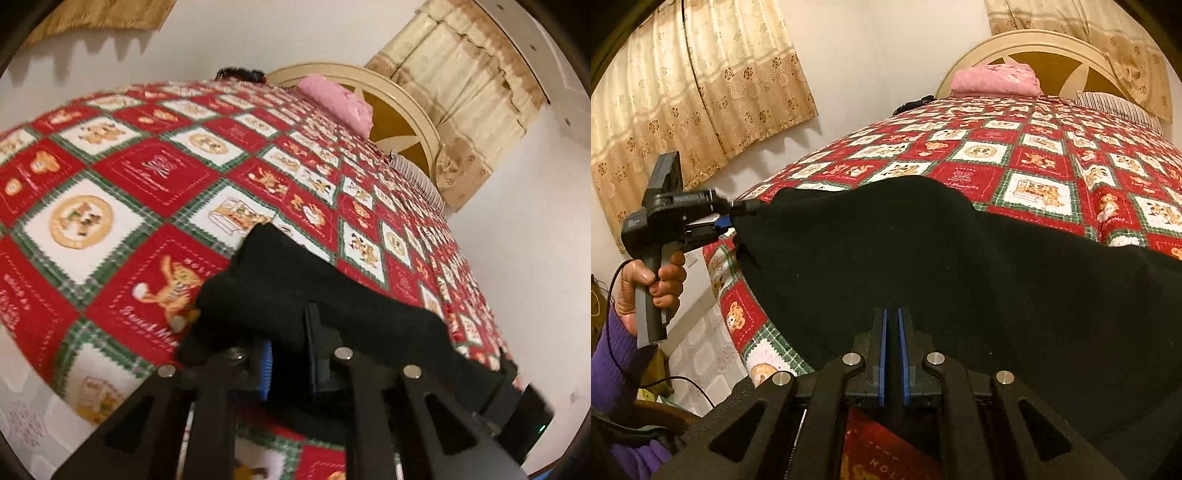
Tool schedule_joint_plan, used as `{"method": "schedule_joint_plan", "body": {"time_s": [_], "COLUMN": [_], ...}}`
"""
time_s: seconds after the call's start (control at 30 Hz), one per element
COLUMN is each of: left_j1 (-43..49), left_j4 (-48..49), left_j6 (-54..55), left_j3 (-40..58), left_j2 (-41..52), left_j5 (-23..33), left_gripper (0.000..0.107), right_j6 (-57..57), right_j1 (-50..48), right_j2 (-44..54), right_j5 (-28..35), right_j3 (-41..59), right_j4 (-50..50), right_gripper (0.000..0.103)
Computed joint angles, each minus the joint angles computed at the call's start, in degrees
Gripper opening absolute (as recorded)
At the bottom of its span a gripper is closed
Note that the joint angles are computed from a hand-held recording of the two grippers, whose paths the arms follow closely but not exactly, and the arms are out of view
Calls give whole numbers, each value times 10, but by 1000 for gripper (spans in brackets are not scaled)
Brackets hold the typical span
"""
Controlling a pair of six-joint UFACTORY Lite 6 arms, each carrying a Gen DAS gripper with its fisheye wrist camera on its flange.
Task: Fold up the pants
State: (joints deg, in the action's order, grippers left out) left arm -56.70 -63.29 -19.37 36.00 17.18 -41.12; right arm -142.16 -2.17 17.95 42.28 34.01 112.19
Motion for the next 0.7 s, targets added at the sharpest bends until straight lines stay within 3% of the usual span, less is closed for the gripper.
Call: {"method": "schedule_joint_plan", "body": {"time_s": [0.1, 0.17, 0.27, 0.3, 0.33, 0.37, 0.43, 0.5, 0.6, 0.7], "left_j1": [-19, -32, -20, -12, -15, -17, -36, -44, -64, -58], "left_j4": [-93, -129, -192, -247, -307, -367, -484, -528, -472, -424], "left_j6": [107, 159, 258, 313, 357, 394, 462, 493, 474, 525], "left_j3": [22, 35, 43, 47, 57, 59, 82, 88, 91, 159], "left_j2": [19, 36, 20, 4, 3, -1, -2, -19, -30, 29], "left_j5": [34, 26, 39, 40, 19, -25, -128, -185, -192, -169], "left_gripper": [20, 23, 37, 55, 85, 95, 98, 98, 98, 98], "right_j6": [-22, -26, -28, -28, -24, -22, -22, -20, 71, 163], "right_j1": [10, 14, 17, 19, 22, 25, 24, 21, 7, -12], "right_j2": [-5, -9, -9, -12, -17, -27, -43, -57, -69, -83], "right_j5": [-6, -11, -16, -20, -27, -37, -45, -55, -68, -54], "right_j3": [-9, -11, -9, -10, -10, -12, -23, -32, -17, 15], "right_j4": [25, 31, 32, 33, 29, 23, 9, -11, -116, -209], "right_gripper": [6, 6, 6, 6, 6, 6, 6, 6, 6, 6]}}
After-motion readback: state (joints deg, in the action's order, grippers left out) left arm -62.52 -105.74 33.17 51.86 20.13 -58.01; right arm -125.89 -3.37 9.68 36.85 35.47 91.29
